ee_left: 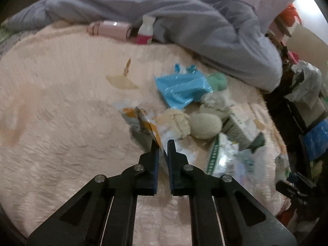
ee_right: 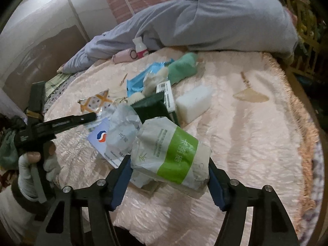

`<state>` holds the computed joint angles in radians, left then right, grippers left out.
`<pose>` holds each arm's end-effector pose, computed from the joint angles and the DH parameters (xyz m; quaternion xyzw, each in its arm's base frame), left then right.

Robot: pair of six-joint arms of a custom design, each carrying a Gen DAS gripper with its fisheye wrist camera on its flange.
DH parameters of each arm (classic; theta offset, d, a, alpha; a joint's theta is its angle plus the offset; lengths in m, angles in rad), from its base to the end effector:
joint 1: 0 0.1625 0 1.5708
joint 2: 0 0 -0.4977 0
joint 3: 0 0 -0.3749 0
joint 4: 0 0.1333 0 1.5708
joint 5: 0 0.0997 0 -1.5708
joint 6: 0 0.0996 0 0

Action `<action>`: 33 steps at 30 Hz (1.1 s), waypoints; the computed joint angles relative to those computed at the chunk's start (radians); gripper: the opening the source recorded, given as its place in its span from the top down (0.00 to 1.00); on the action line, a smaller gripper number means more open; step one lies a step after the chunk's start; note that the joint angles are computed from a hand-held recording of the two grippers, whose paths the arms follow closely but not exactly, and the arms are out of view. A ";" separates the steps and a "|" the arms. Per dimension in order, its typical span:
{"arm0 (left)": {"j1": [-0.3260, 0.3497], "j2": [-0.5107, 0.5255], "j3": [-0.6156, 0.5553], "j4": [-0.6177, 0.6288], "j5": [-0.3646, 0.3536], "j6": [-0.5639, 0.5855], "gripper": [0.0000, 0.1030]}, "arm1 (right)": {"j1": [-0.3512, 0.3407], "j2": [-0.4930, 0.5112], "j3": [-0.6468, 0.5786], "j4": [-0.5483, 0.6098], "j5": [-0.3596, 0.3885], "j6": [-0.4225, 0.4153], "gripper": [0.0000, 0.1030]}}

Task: Collect trash
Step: 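Grasp the white-and-orange wrapper with the left tool while the right tool grasps the green-and-white tissue pack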

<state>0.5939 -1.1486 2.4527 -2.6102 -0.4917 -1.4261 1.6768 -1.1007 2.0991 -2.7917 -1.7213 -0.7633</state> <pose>-0.1967 -0.3996 0.1834 -0.1233 0.8442 -0.4341 0.2894 0.1756 -0.5319 0.2170 0.4097 -0.9024 0.0807 0.1065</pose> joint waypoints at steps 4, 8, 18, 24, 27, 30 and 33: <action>-0.062 -0.058 -0.032 0.163 0.012 -0.060 0.95 | -0.003 -0.028 0.002 0.000 -0.006 0.000 0.36; -0.103 -0.070 -0.060 0.176 0.008 -0.027 0.95 | -0.013 -0.054 0.012 -0.011 -0.015 -0.017 0.36; -0.079 -0.065 -0.079 0.224 -0.021 -0.143 0.93 | -0.067 -0.126 0.010 0.007 0.001 -0.014 0.36; -0.047 -0.098 0.022 0.170 -0.028 -0.291 0.50 | -0.077 -0.131 0.020 0.021 0.008 -0.024 0.35; -0.003 -0.082 0.058 0.068 -0.030 -0.280 0.44 | -0.076 -0.116 0.022 0.023 0.000 -0.022 0.35; 0.058 -0.017 0.099 -0.215 -0.055 -0.135 0.42 | -0.072 -0.100 0.024 0.025 -0.007 -0.020 0.35; 0.114 0.058 0.088 -0.397 -0.091 0.010 0.42 | -0.065 -0.091 0.026 0.023 -0.016 -0.024 0.35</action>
<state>0.7081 -1.0909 2.5408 -3.0072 -0.5825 -1.4159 1.6121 -1.1922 2.1255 -2.7685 -1.7376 -0.7873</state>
